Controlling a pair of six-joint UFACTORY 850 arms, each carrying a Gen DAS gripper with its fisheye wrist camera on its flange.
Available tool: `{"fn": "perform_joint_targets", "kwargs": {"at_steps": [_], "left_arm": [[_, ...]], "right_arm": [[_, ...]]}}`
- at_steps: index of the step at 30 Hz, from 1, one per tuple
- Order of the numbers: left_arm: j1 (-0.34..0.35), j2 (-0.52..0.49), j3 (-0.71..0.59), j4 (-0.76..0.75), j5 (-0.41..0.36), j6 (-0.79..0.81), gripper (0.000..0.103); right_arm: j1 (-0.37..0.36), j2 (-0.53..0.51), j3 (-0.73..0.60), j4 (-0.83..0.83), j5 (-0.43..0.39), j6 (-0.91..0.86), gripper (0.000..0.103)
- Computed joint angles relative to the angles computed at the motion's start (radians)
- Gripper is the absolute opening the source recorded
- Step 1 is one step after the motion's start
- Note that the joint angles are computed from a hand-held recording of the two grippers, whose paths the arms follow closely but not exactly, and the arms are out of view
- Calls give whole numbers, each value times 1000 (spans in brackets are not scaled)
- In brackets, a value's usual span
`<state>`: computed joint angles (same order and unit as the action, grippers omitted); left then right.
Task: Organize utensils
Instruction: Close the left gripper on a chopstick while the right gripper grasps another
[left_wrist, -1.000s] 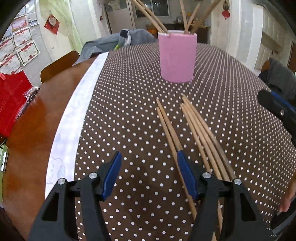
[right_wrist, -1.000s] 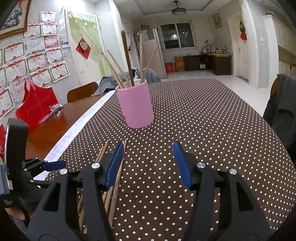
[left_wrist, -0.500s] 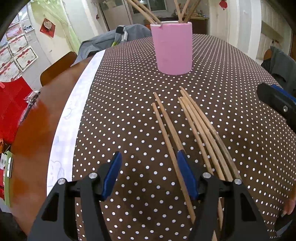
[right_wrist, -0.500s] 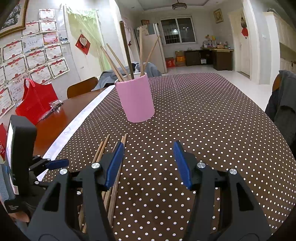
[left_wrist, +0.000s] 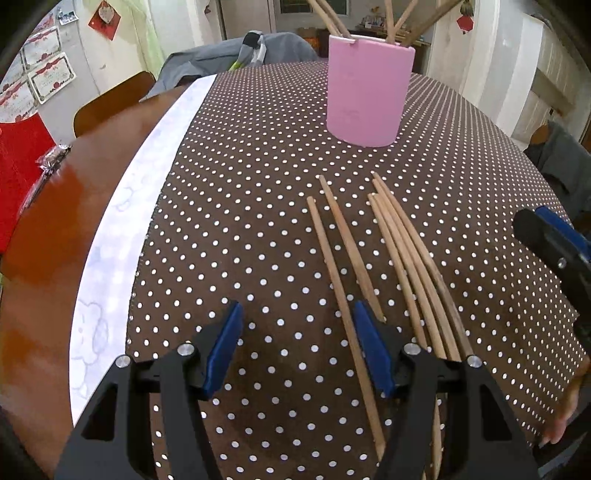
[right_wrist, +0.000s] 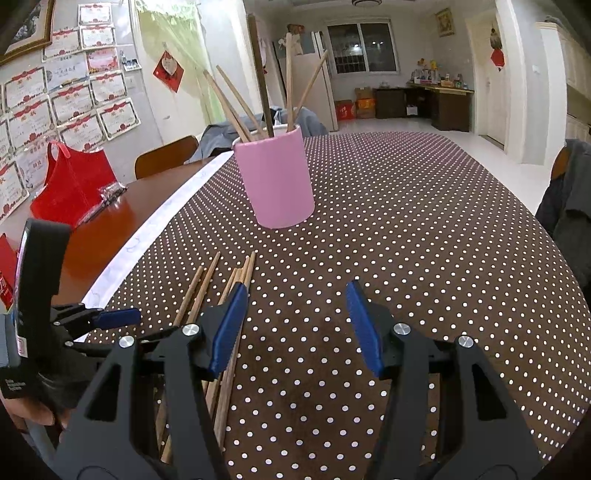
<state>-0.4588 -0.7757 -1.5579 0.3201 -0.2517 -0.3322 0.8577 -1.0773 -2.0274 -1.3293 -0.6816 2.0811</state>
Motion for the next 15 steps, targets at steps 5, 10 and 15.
{"fn": "perform_joint_targets", "kwargs": {"at_steps": [5,10,15], "left_arm": [[10,-9,-13,-118,8,119,50],[15,-8,-11,-127,24,124,41],[27,-6,-4,-114,39,83,20]], "right_arm": [[-7,-27,-53,96,14,-127,56],[-20,-89,-176,314,22,-400,55],[-28,-163,-313,511,-24,-622,55]]}}
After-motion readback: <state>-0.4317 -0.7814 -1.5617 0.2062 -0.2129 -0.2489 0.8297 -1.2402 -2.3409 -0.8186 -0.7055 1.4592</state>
